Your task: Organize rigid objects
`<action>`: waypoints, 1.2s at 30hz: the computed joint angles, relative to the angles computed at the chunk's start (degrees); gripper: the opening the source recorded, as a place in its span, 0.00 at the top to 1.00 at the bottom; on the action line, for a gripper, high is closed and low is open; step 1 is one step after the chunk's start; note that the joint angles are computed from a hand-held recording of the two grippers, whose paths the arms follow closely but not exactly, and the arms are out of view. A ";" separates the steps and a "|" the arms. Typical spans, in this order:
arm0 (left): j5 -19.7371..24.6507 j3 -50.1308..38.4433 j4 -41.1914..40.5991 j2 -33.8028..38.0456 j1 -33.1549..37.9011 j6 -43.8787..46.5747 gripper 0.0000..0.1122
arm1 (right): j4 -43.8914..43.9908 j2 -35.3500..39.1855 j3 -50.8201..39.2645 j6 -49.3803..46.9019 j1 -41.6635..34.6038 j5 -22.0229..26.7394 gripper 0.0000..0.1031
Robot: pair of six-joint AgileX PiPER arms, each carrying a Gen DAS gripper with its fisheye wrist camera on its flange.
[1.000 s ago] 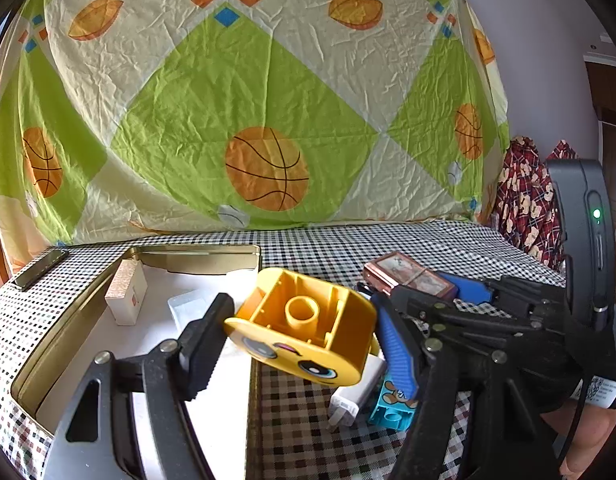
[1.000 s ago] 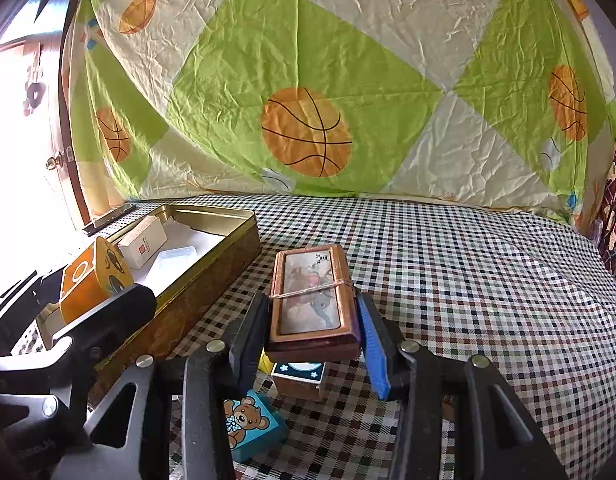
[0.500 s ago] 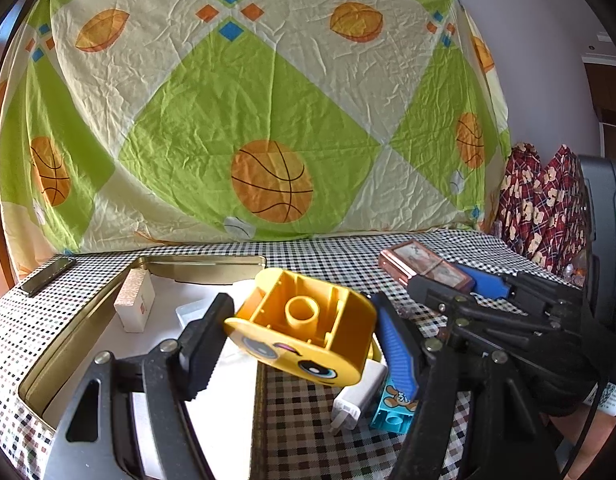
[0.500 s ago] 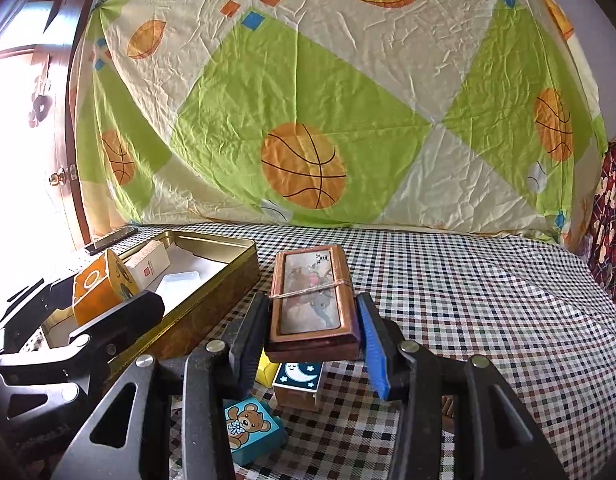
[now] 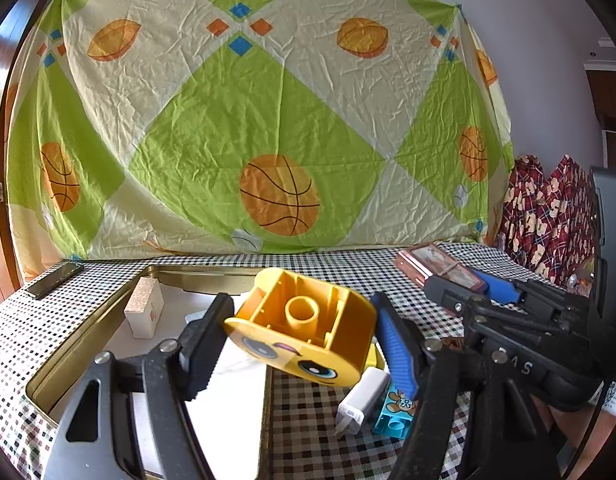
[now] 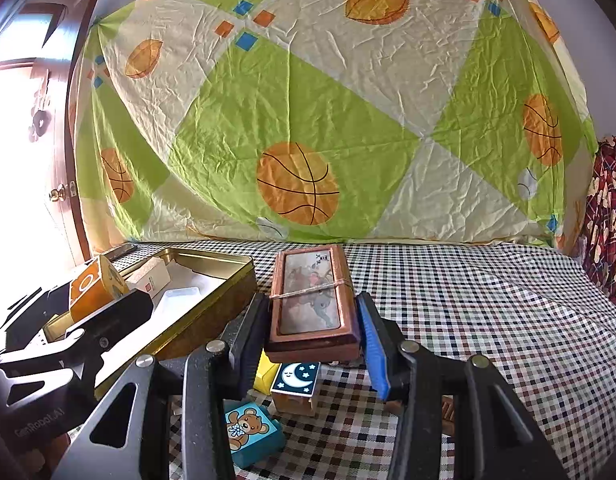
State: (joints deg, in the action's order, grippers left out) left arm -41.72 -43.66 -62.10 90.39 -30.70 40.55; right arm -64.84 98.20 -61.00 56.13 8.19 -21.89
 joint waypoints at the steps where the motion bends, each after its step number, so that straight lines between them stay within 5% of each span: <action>1: -0.18 0.11 0.08 -0.06 -0.07 -0.14 0.37 | 0.06 -0.14 0.15 0.07 -0.11 -0.19 0.55; 36: -12.52 4.75 1.13 -1.37 -4.91 -3.37 0.37 | 25.86 -7.61 12.64 -25.19 -1.13 -11.50 0.55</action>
State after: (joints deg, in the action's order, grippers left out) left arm -54.24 -38.91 -60.98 89.01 -35.61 37.19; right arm -38.98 90.59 -48.36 30.95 7.06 -33.39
